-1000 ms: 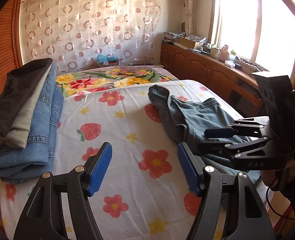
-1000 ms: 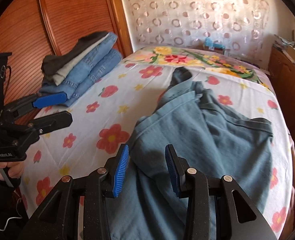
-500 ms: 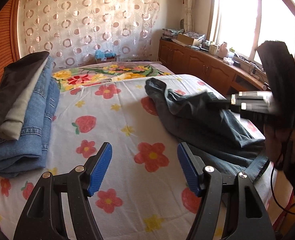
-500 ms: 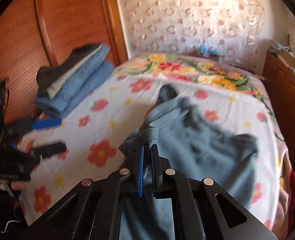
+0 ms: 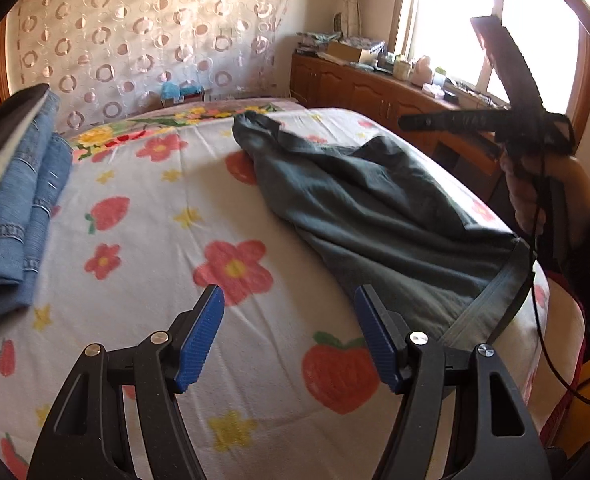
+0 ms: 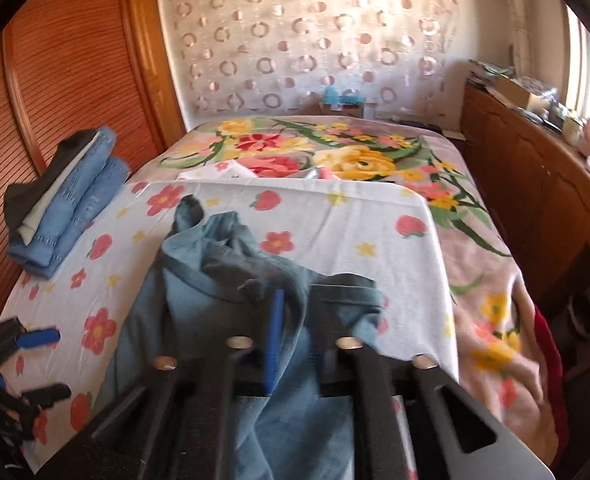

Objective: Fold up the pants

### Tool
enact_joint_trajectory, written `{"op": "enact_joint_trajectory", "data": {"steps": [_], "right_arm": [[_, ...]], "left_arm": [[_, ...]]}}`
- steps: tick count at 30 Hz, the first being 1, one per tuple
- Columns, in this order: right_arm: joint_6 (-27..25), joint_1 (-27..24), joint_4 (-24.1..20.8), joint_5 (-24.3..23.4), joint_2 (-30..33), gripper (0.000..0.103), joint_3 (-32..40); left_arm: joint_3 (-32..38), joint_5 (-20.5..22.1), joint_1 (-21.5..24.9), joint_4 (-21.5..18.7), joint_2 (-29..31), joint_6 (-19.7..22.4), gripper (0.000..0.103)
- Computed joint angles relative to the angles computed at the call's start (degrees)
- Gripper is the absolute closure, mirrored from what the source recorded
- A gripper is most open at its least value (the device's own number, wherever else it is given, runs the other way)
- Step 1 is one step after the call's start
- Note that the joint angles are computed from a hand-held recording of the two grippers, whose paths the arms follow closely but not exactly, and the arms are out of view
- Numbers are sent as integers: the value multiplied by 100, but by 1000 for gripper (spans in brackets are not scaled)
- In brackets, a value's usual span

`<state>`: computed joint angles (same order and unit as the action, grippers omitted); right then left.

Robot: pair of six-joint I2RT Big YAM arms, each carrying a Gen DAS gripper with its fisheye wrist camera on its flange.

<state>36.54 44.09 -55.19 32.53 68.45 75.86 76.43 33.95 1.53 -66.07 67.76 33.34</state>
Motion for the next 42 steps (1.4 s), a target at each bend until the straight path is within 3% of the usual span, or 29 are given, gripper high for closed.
{"op": "enact_joint_trajectory", "data": {"steps": [1, 9, 15, 19, 22, 23, 24, 27, 36, 42], "right_arm": [[20, -17, 26, -21, -34, 69, -26], [-50, -105, -206, -279, 103, 69, 83], [-277, -416, -519, -1042, 506, 69, 407], [-290, -593, -798, -1278, 850, 69, 663], [-368, -635, -819, -1214, 957, 69, 754], [-390, -629, -854, -1181, 999, 72, 794], [-450, -606, -881, -1131, 1039, 87, 830], [-726, -530, -935, -1020, 1101, 97, 904], [-935, -374, -103, -147, 414, 98, 587], [-782, -349, -149, 165, 426, 97, 492]], "left_arm": [[-3, -27, -20, -22, 7, 15, 34], [-73, -207, -109, -58, -2, 83, 34], [-122, -416, -201, -118, 20, 171, 34], [-210, -570, -265, -23, -67, 196, 34], [-238, -596, -272, -5, -99, 211, 34], [-237, -592, -274, -4, -96, 205, 34], [-243, -581, -271, -9, -105, 202, 34], [-241, -561, -269, -7, -97, 189, 34], [-240, -559, -265, 7, -90, 191, 34], [-228, -504, -239, -10, -72, 180, 34]]}}
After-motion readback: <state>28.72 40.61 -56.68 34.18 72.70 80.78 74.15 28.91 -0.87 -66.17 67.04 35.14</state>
